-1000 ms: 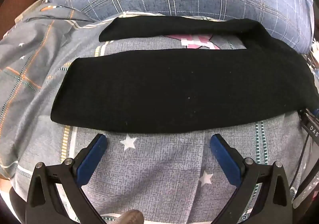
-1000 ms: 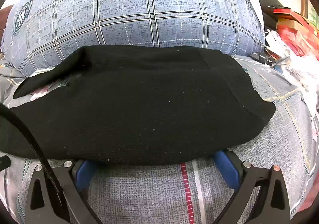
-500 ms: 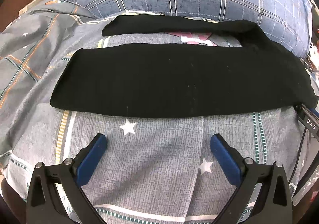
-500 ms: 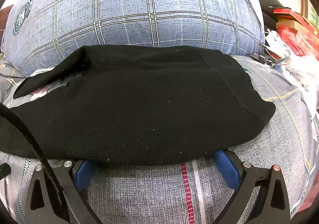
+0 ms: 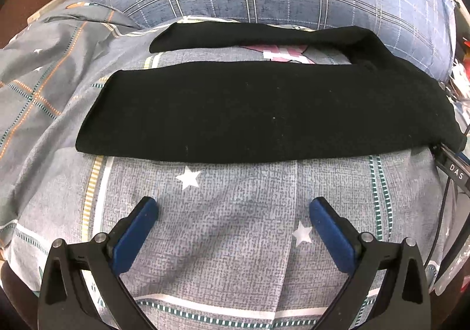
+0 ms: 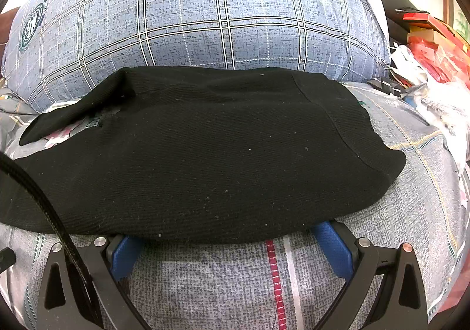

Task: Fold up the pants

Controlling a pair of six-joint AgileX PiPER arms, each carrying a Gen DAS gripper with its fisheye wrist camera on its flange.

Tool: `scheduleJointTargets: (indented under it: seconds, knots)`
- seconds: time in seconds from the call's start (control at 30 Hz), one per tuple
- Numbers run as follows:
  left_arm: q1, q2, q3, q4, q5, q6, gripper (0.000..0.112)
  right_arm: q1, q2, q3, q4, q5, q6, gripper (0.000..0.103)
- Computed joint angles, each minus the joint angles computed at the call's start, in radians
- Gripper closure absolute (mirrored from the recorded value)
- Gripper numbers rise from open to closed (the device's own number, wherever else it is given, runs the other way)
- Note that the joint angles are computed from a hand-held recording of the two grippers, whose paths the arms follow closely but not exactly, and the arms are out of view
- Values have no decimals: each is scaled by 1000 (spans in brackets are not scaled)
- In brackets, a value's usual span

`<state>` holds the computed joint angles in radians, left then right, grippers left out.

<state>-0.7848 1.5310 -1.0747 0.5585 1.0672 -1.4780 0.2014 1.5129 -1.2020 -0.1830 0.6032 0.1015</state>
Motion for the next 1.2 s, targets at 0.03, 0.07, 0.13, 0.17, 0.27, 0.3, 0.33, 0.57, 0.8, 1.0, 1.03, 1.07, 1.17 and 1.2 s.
scheduleJointTargets:
  seconds: [0.03,0.07,0.13,0.17,0.27,0.3,0.33,0.57,0.8,1.0,1.03,1.07,1.17,1.2]
  knots:
    - [-3,-8,9,-1,-1,0,9,0,0,0,0,-1,0,0]
    - [-4,-18,20,-2,-7,9,9,-1,0,1,1,-1,-1,0]
    - [-2,-25,23,-19,-16,38,9,-2,1,2,1,-3,-2,0]
    - [3,-34,26,-40,-21,69,9,-2,1,3,2,-4,-2,0]
    - [-6,-69,42,-57,-39,89,10,-3,1,4,3,-6,-4,0]
    - [-17,-85,52,-46,-41,69,10,-3,1,5,1,-6,-3,0]
    - [-29,-103,55,-29,-36,48,10,1,3,4,-13,-4,8,0]
    - [-95,-157,23,105,57,-17,10,-3,4,9,24,-12,-11,0]
    - [-73,-177,33,115,80,0,10,-132,-50,31,412,65,-337,0]
    - [-63,-191,61,96,73,2,10,-145,-124,114,472,72,-454,0]
    - [-65,-193,65,96,76,1,10,-138,-141,133,464,68,-450,0]
    - [-64,-203,74,94,75,6,10,-134,-155,149,458,64,-442,0]
    - [-61,-213,85,87,78,10,10,-93,-158,140,348,96,-351,0]
    - [-61,-219,91,85,77,14,10,-78,-158,135,308,111,-311,0]
